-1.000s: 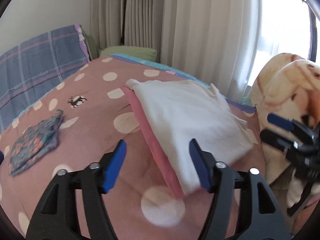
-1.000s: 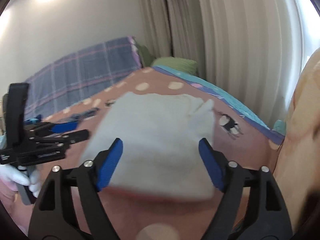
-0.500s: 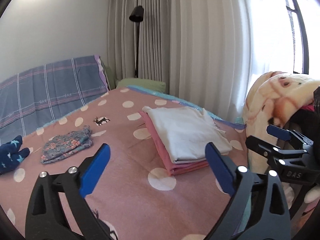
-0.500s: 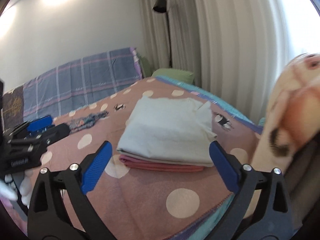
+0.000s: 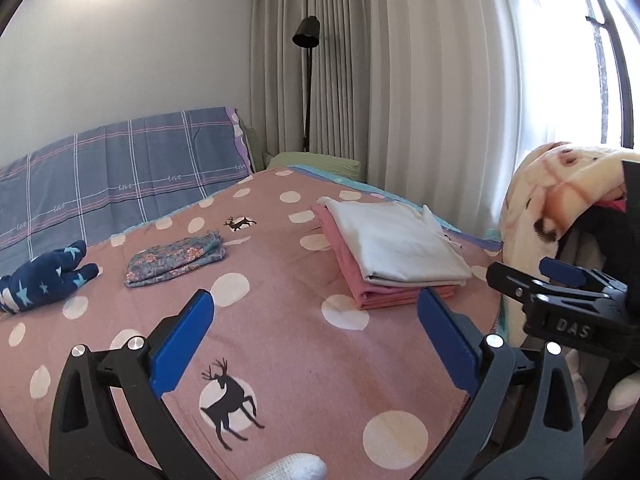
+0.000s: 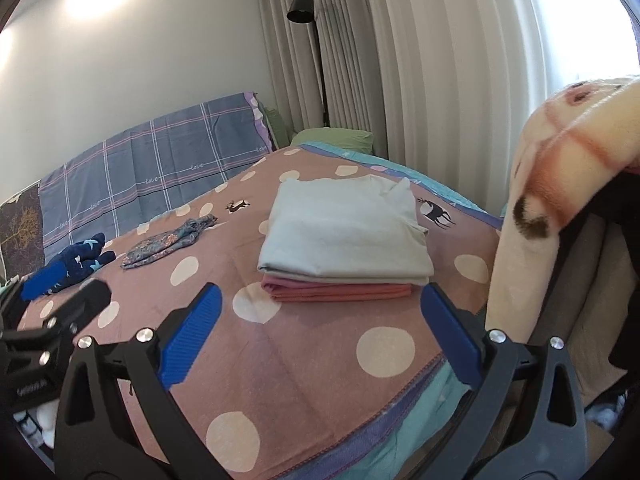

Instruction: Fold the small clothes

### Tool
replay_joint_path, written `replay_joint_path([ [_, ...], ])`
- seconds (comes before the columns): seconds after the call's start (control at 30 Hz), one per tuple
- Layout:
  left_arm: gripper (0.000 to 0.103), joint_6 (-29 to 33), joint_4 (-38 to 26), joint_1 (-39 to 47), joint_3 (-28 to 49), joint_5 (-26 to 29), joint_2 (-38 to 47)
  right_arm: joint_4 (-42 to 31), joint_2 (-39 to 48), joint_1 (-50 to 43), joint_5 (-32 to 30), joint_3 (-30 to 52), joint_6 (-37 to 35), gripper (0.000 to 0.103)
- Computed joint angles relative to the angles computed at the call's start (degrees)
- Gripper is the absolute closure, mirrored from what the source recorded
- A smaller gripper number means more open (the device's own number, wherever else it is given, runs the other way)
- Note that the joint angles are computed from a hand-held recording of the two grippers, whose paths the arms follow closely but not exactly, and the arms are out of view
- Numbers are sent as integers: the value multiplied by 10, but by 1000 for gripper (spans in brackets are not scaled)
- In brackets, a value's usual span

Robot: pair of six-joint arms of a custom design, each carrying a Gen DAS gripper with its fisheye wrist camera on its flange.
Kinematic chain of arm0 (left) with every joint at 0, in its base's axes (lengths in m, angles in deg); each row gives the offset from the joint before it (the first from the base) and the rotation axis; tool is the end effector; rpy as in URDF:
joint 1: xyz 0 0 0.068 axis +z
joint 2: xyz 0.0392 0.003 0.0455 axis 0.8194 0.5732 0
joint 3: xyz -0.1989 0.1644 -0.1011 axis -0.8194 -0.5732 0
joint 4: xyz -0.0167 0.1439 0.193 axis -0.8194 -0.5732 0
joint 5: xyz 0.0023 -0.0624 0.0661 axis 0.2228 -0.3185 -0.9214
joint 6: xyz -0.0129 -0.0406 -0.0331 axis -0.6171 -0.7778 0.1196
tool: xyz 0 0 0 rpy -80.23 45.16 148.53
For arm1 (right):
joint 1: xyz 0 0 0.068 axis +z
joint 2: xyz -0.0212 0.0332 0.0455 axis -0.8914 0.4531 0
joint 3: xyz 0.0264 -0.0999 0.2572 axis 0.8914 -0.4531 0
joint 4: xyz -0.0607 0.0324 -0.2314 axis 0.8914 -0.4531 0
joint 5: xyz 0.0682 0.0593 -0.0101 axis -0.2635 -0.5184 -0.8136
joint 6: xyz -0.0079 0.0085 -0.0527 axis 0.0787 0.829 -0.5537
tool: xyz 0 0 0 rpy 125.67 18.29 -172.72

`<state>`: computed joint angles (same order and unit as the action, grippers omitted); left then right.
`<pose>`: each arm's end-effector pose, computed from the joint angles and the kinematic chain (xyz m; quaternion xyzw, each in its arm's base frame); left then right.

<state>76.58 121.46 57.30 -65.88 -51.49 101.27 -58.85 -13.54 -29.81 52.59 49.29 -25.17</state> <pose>0.2359 -0.0031 0.1757 0.1559 0.8107 -0.0884 0.5574 0.1611 0.0813 0.1869 0.1250 0.8363 0.0237 0.5333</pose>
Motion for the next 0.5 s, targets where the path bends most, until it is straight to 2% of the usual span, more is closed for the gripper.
replay_joint_path([
  [0.2,1,3,-23,36,-14,32,-33,-28,9,27,25,16,22,2],
  [0.5,1,20,-39,33,-25,29,-52,-41,11,31,29,24,36,2],
])
